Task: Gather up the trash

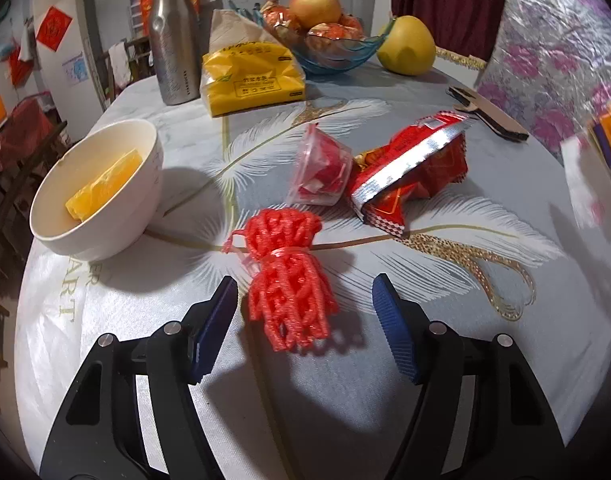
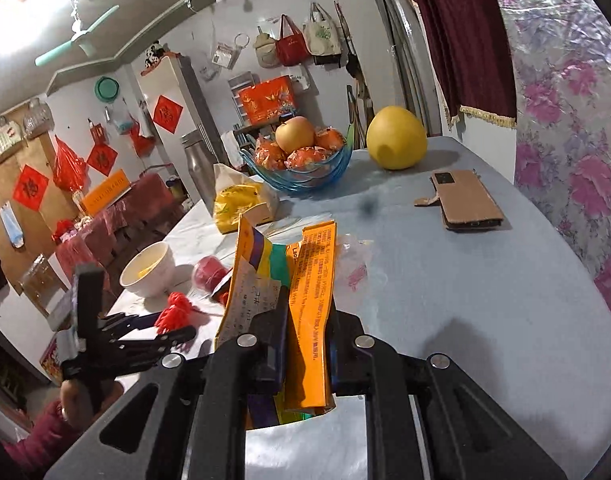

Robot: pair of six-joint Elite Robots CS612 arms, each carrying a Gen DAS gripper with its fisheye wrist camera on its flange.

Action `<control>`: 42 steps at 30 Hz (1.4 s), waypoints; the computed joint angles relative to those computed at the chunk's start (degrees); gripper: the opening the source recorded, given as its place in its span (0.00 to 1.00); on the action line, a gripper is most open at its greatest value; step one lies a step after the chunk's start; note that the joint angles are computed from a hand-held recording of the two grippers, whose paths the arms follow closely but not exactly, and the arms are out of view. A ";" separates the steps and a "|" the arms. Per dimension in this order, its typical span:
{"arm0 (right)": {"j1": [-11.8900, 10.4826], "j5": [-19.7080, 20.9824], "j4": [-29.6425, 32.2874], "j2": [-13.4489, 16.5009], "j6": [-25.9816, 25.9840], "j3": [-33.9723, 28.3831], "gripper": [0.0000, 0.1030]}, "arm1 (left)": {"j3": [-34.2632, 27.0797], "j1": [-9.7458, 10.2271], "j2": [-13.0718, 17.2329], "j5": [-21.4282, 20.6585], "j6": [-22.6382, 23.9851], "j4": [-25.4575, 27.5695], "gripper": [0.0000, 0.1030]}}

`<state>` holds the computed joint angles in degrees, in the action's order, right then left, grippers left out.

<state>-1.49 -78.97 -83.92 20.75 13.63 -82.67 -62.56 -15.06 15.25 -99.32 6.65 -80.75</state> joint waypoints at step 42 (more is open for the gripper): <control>1.08 0.58 2.22 3.46 1.99 -11.75 0.15 | -17.81 -1.49 6.64 1.44 -4.37 -2.23 0.29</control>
